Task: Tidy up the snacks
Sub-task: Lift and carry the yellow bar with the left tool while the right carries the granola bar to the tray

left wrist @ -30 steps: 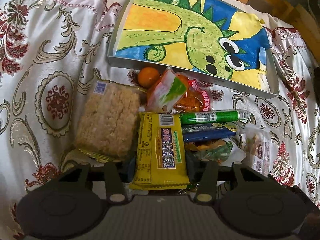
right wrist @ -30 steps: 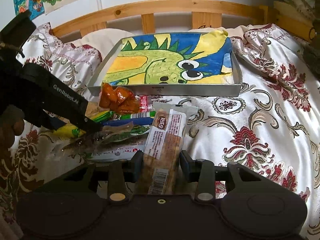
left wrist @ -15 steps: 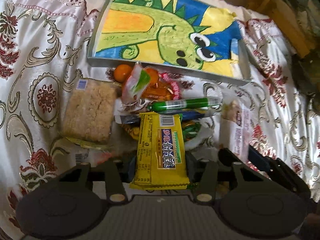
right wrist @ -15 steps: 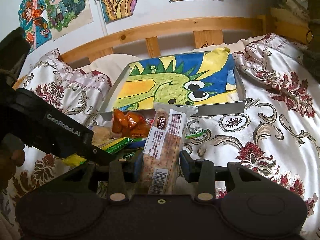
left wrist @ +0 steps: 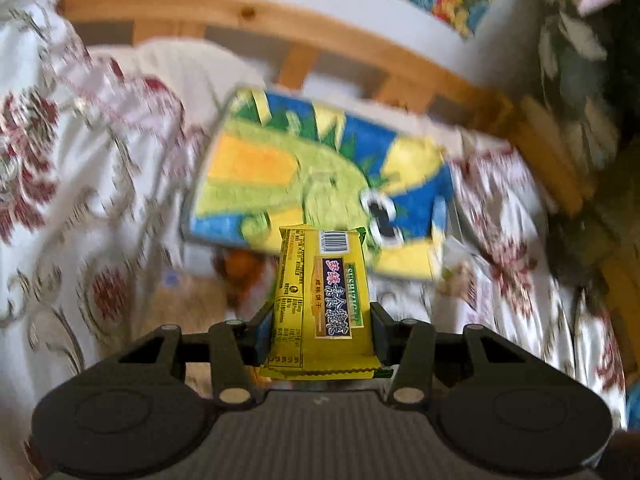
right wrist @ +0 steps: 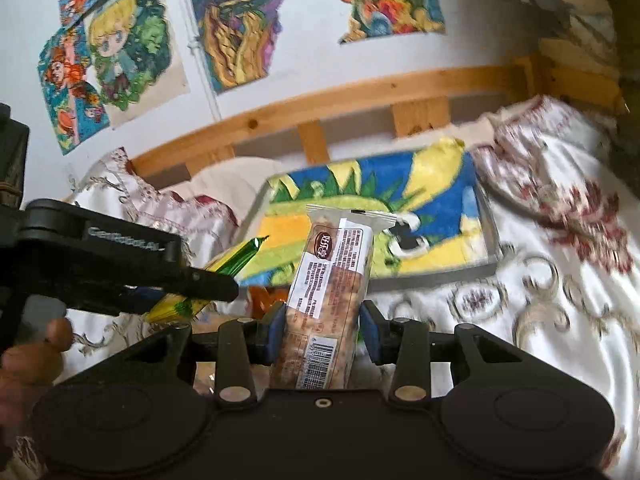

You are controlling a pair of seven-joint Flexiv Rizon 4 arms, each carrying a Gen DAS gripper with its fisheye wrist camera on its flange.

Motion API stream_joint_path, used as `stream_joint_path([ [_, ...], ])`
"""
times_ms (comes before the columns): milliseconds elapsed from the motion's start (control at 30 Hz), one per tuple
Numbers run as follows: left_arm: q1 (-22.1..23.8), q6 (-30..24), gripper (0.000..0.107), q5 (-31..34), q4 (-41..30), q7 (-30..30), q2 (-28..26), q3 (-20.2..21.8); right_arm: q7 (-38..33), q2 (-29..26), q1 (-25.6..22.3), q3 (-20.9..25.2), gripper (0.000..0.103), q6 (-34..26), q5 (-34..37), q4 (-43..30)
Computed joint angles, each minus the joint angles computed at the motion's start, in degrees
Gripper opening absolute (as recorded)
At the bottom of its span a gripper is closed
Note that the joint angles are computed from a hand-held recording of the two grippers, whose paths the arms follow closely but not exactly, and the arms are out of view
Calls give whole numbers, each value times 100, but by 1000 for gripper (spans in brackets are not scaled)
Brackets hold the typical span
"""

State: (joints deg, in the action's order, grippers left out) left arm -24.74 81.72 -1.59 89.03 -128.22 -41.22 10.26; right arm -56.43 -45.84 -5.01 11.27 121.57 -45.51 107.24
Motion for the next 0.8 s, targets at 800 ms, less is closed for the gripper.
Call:
stream_joint_path([
  [800,596,354,53,-504,-2737,568,-2462,607,-161,-2981,720,567,42,-1506,-307,-5039],
])
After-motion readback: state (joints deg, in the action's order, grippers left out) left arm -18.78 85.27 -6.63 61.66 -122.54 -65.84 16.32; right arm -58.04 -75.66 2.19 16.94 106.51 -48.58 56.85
